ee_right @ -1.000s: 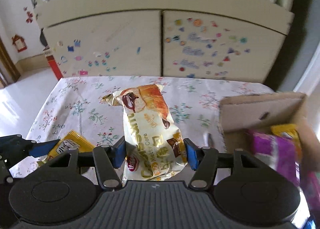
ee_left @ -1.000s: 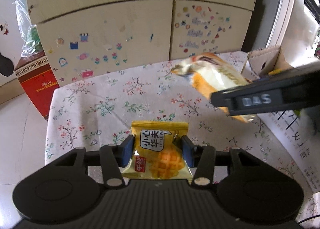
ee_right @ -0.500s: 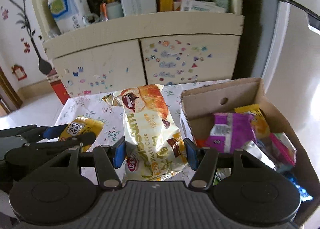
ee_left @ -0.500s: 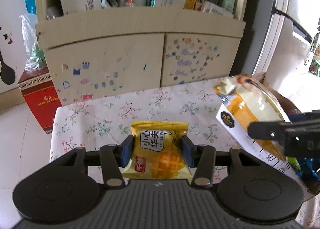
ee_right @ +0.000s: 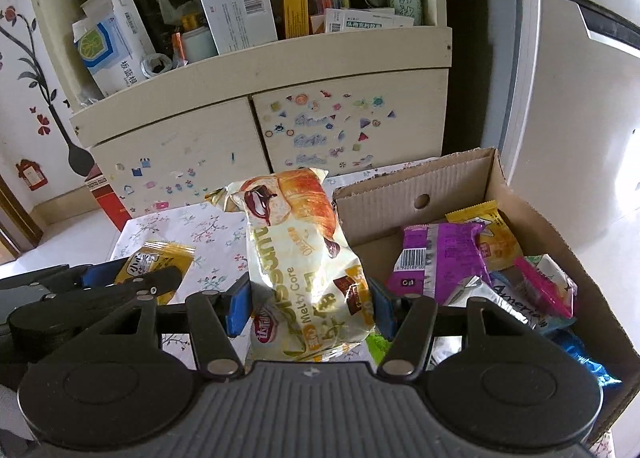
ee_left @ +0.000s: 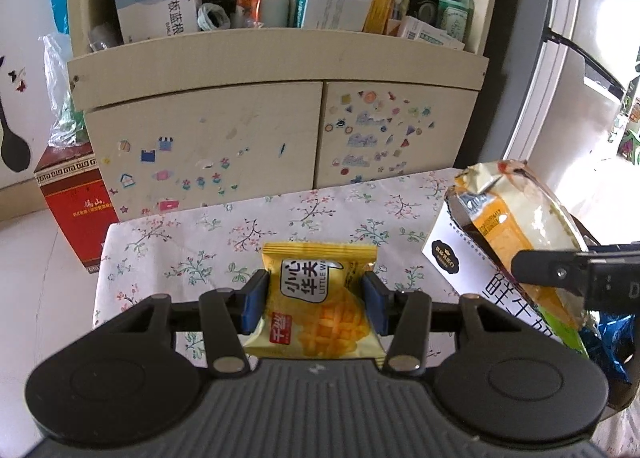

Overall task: Organize snacks
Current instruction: 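Lift the yellow pack and croissant bag and carry both over the box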

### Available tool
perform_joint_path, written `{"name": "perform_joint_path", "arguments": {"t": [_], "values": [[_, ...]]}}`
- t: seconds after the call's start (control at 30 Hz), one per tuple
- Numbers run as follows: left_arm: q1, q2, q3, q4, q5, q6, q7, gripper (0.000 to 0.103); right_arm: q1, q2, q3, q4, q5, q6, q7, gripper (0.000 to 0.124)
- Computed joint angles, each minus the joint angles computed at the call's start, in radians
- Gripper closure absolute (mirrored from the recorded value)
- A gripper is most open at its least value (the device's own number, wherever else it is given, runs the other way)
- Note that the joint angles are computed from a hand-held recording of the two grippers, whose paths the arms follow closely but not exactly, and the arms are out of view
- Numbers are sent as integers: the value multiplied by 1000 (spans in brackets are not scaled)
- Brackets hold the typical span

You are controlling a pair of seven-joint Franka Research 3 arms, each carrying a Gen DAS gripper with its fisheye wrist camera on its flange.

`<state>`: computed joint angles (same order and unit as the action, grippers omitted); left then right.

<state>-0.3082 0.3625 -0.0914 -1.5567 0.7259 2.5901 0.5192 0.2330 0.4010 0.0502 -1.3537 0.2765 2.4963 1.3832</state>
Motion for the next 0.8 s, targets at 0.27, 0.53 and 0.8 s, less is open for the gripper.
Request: {"name": "perform_joint_path", "arguments": {"t": [0.27, 0.53, 0.8], "values": [[-7, 29, -2, 38, -23, -8, -2, 53, -11, -22, 1, -28, 24, 31, -15, 58], [-28, 74, 1, 107, -37, 31, 14, 53, -35, -41, -14, -54, 45, 104, 19, 58], [-55, 135, -1, 192, -70, 71, 71, 53, -64, -64, -36, -86, 49, 160, 93, 58]]}}
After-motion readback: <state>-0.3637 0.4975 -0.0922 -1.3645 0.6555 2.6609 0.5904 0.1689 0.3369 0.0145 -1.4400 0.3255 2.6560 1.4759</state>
